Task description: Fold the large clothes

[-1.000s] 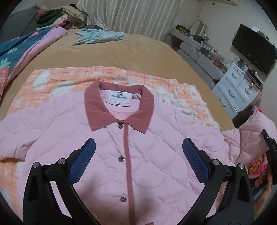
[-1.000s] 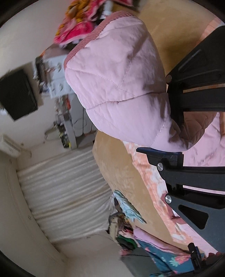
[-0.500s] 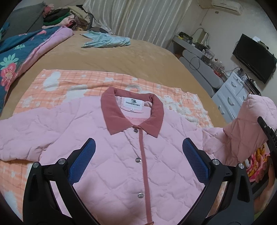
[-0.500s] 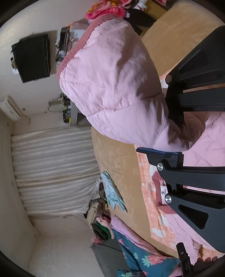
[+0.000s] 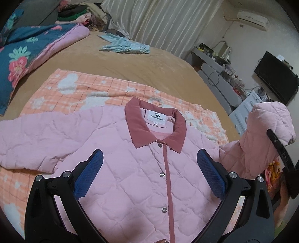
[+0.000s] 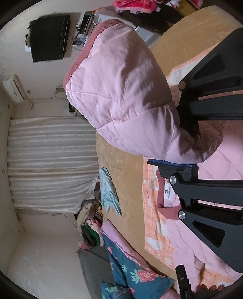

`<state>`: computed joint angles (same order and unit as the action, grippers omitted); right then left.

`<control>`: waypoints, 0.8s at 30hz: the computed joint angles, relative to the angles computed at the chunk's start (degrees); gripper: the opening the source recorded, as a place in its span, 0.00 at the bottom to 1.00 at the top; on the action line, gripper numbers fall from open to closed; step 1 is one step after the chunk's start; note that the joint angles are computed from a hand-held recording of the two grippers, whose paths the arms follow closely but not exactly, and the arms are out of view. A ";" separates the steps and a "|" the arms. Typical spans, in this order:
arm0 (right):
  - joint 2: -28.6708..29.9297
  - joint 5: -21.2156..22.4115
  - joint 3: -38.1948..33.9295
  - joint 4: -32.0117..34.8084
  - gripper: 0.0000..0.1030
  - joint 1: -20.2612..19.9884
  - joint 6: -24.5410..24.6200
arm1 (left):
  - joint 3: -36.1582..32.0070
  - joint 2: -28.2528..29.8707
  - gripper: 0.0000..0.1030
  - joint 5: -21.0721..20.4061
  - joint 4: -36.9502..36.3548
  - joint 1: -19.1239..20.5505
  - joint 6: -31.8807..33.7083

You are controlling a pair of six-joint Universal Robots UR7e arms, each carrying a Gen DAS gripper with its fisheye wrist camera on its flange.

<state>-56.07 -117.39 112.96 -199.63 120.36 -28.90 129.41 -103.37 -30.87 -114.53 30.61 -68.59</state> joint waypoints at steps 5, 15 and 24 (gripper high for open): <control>3.57 0.11 -1.06 -0.46 0.18 1.38 -1.68 | 1.56 -2.77 0.91 0.32 0.16 -0.41 -0.78; 10.24 1.10 -2.00 -0.05 0.18 3.01 -3.20 | 3.26 -7.71 0.91 0.80 1.27 -1.37 -1.30; 15.44 0.12 -2.62 1.48 0.18 3.59 -4.62 | 5.48 -10.36 0.91 -0.82 -1.82 -1.15 0.56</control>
<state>-40.63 -117.27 110.33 -198.15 123.95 -33.52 134.89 -113.73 -31.69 -116.36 29.46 -68.03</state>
